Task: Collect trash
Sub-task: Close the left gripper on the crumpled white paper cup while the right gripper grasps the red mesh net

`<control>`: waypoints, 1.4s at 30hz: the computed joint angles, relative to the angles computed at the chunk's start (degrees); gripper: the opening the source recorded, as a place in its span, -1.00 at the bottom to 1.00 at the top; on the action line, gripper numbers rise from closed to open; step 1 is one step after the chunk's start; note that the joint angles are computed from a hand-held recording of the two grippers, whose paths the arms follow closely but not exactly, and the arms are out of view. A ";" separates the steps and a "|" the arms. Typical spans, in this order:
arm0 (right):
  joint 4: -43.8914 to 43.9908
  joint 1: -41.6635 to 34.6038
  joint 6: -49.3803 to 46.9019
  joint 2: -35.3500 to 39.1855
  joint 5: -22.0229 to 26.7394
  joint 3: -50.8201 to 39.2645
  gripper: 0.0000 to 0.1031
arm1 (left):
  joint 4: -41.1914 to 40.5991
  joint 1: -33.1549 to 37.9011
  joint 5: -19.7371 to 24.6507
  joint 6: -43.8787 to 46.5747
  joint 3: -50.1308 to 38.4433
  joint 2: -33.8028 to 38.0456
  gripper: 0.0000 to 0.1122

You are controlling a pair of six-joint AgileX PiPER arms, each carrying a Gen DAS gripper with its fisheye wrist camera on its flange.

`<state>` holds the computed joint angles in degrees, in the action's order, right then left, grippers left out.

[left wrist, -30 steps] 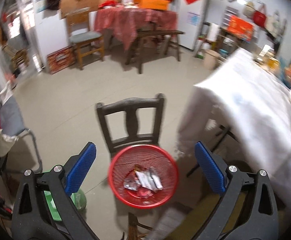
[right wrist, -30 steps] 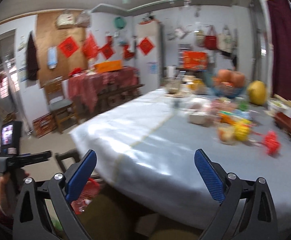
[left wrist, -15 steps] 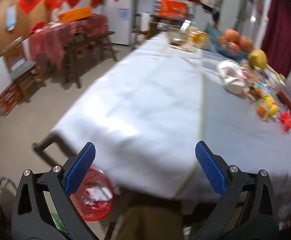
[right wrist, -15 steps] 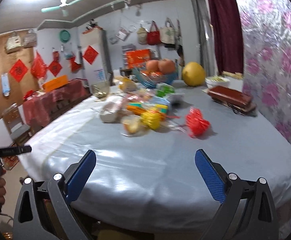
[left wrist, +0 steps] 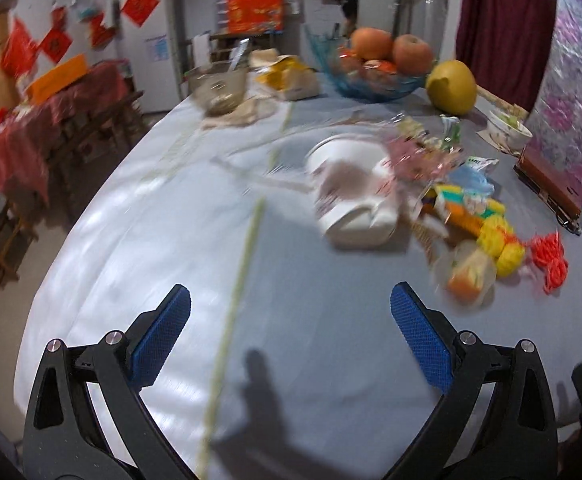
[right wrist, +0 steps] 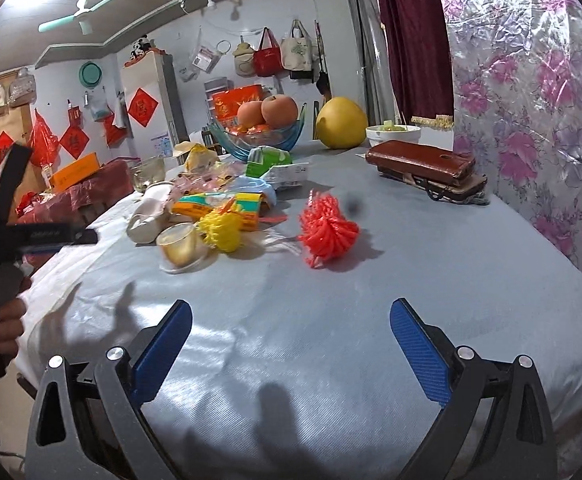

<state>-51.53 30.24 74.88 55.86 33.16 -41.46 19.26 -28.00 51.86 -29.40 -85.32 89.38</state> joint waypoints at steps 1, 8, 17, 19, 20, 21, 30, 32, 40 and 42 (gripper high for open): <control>0.40 -0.65 -0.40 0.26 -0.50 0.03 0.89 | -0.09 -0.22 -0.09 0.88 -1.83 1.66 0.72; 4.41 -5.04 -4.20 0.60 -4.29 0.83 0.89 | -3.00 -0.27 2.23 6.84 -17.19 15.26 0.72; 4.32 -4.04 -3.86 0.89 -3.86 0.59 0.89 | -10.70 4.35 8.49 11.26 -31.53 25.98 0.57; 3.76 -3.34 -3.43 1.09 -3.27 0.26 0.89 | -11.90 5.76 7.67 11.93 -29.69 24.74 0.26; 3.53 -2.94 -3.18 1.04 -3.07 0.21 0.89 | -12.84 6.50 7.06 12.65 -28.25 23.79 0.25; 3.33 -2.68 -2.94 0.90 -3.04 0.21 0.89 | -13.19 7.41 5.19 12.88 -24.51 21.39 0.25; 2.91 -1.31 -2.75 0.48 -2.30 -0.90 0.89 | -12.50 11.49 -2.53 15.38 0.94 3.14 0.27; 5.59 -3.29 -5.56 0.85 -3.77 -1.82 0.89 | -13.38 12.32 -3.99 15.69 3.55 1.61 0.27; 20.95 -13.24 -25.55 9.81 -4.95 -12.52 0.89 | -14.68 11.94 -2.03 17.62 2.77 2.82 0.72; 26.97 -15.86 -32.48 12.73 -4.68 -15.75 0.87 | -13.70 11.49 -1.63 17.41 2.47 3.10 0.72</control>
<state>-24.55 14.38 42.41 68.58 28.48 -57.21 5.55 -16.51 50.24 -12.00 -82.86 92.48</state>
